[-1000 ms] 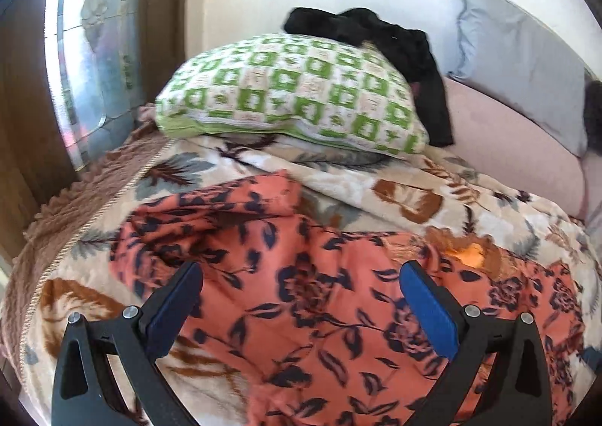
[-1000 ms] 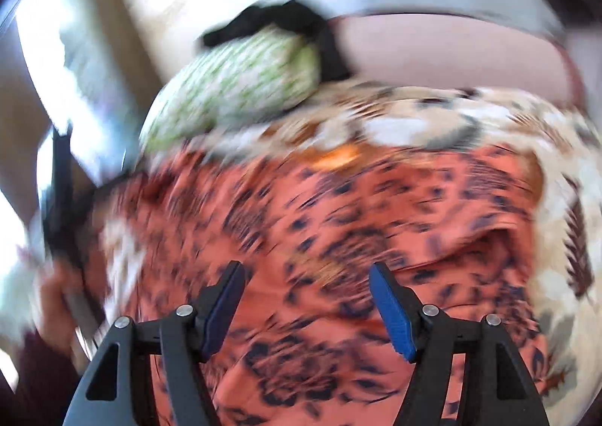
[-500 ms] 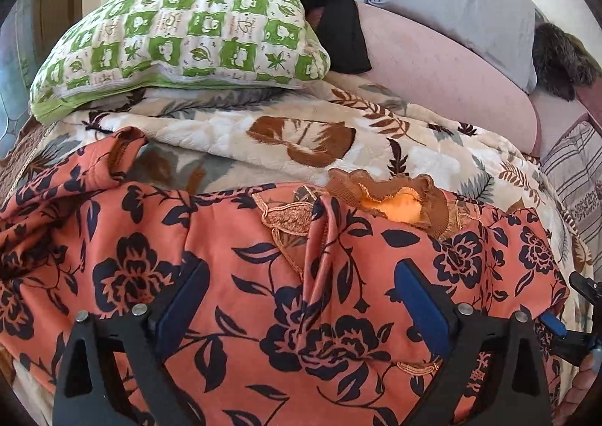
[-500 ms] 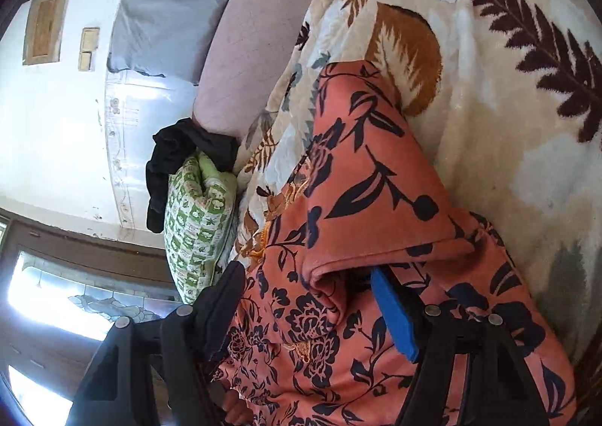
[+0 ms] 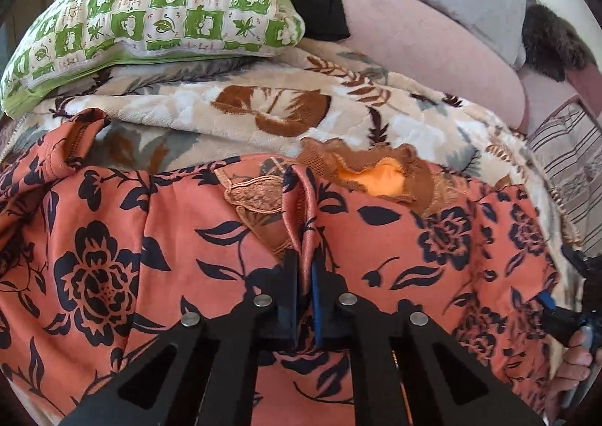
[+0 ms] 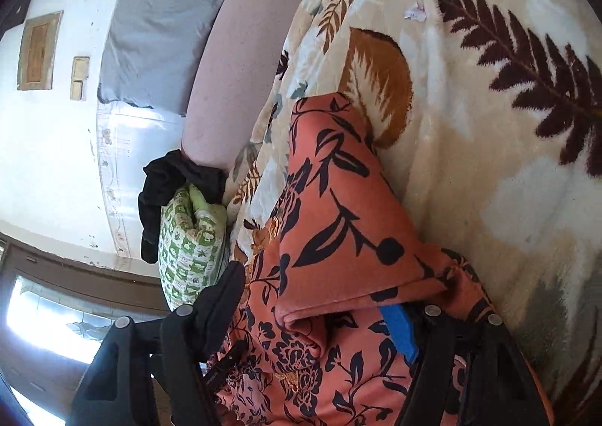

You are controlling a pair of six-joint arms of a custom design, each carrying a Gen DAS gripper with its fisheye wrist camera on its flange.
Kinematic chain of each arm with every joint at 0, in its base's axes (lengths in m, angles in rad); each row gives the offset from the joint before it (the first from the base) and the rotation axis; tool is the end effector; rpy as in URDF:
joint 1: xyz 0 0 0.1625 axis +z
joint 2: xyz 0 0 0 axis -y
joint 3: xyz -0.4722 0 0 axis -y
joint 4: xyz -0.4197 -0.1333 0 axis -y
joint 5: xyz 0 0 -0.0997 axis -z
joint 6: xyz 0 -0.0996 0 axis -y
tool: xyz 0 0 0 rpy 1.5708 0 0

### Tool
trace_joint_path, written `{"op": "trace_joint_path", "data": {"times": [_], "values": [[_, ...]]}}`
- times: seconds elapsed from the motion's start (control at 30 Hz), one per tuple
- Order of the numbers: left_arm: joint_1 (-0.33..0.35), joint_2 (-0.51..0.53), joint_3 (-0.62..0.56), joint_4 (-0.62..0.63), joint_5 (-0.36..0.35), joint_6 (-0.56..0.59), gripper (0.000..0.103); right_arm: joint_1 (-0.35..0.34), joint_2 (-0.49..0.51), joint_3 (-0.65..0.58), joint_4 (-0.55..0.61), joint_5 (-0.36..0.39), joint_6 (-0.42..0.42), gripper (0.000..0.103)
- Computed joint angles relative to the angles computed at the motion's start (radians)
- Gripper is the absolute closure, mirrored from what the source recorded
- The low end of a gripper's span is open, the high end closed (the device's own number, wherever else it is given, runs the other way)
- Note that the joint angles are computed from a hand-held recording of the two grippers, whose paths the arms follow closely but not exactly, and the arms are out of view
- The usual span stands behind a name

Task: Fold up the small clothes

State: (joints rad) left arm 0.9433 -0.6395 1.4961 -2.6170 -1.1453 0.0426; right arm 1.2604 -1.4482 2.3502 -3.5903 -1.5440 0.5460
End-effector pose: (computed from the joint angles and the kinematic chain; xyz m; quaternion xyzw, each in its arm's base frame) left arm -0.3102 -0.7248 0.0569 0.3011 0.9255 -0.1492 0.1746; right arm -0.0083 -0.4711 0.3479 0.3456 0.7742 -0.5251 0.0736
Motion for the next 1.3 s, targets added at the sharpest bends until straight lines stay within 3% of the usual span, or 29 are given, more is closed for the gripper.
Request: {"op": "trace_joint_path", "data": {"times": [0.1,0.27,0.43,0.53,0.6,0.63,0.7,0.77,0.8,0.83,0.9,0.93,0.97,1.0,1.1,1.17,1.23,1.3], "values": [[-0.011,-0.030,0.010,-0.014,-0.042,0.018,0.097,-0.004,-0.015,0.005,0.009,0.019,0.010,0.030],[-0.014,-0.082,0.026,-0.016,-0.071,0.025,0.097,0.040,-0.028,-0.015,0.094,-0.042,-0.026,0.030],[0.000,-0.105,0.019,0.018,0.007,-0.026,0.098,0.057,-0.033,-0.048,0.257,-0.021,-0.073,0.030],[0.008,-0.097,0.003,0.062,0.127,-0.053,0.098,0.080,-0.042,-0.091,0.423,0.026,-0.181,0.030],[0.009,-0.087,0.002,0.053,0.217,-0.064,0.098,0.087,-0.044,-0.084,0.396,0.102,-0.255,0.030],[0.016,-0.092,-0.002,0.058,0.199,-0.089,0.098,0.096,-0.040,-0.071,0.324,0.118,-0.281,0.030],[0.039,-0.106,-0.007,0.060,0.088,-0.133,0.096,0.139,-0.016,-0.054,0.153,0.034,-0.315,0.030],[0.046,-0.106,-0.010,0.062,0.023,-0.155,0.077,0.175,0.011,-0.060,0.090,-0.114,-0.303,0.030],[0.049,-0.102,-0.011,0.061,0.006,-0.154,0.053,0.181,0.024,-0.067,0.097,-0.181,-0.284,0.030],[0.048,-0.097,-0.004,0.041,0.003,-0.150,0.038,0.181,0.036,-0.077,0.123,-0.243,-0.264,0.031],[0.043,-0.080,0.007,0.008,0.006,-0.145,0.036,0.179,0.059,-0.104,0.219,-0.369,-0.192,0.033],[0.042,-0.069,0.001,0.028,0.001,-0.146,0.036,0.165,0.060,-0.112,0.281,-0.381,-0.154,0.041],[0.038,-0.056,-0.011,0.062,0.002,-0.148,0.036,0.155,0.055,-0.113,0.315,-0.390,-0.140,0.055],[0.031,-0.042,-0.023,0.106,0.021,-0.148,0.036,0.165,0.055,-0.115,0.317,-0.423,-0.143,0.061],[0.018,-0.007,-0.054,0.224,0.112,-0.163,0.036,0.185,0.050,-0.117,0.322,-0.452,-0.163,0.062],[0.010,-0.018,-0.043,0.202,0.113,-0.165,0.036,0.203,0.061,-0.110,0.255,-0.458,-0.204,0.062],[0.006,-0.044,-0.024,0.140,0.090,-0.160,0.036,0.208,0.060,-0.102,0.198,-0.416,-0.259,0.061],[0.001,-0.068,-0.004,0.072,0.107,-0.155,0.036,0.220,0.076,-0.111,0.196,-0.429,-0.288,0.054]]}}
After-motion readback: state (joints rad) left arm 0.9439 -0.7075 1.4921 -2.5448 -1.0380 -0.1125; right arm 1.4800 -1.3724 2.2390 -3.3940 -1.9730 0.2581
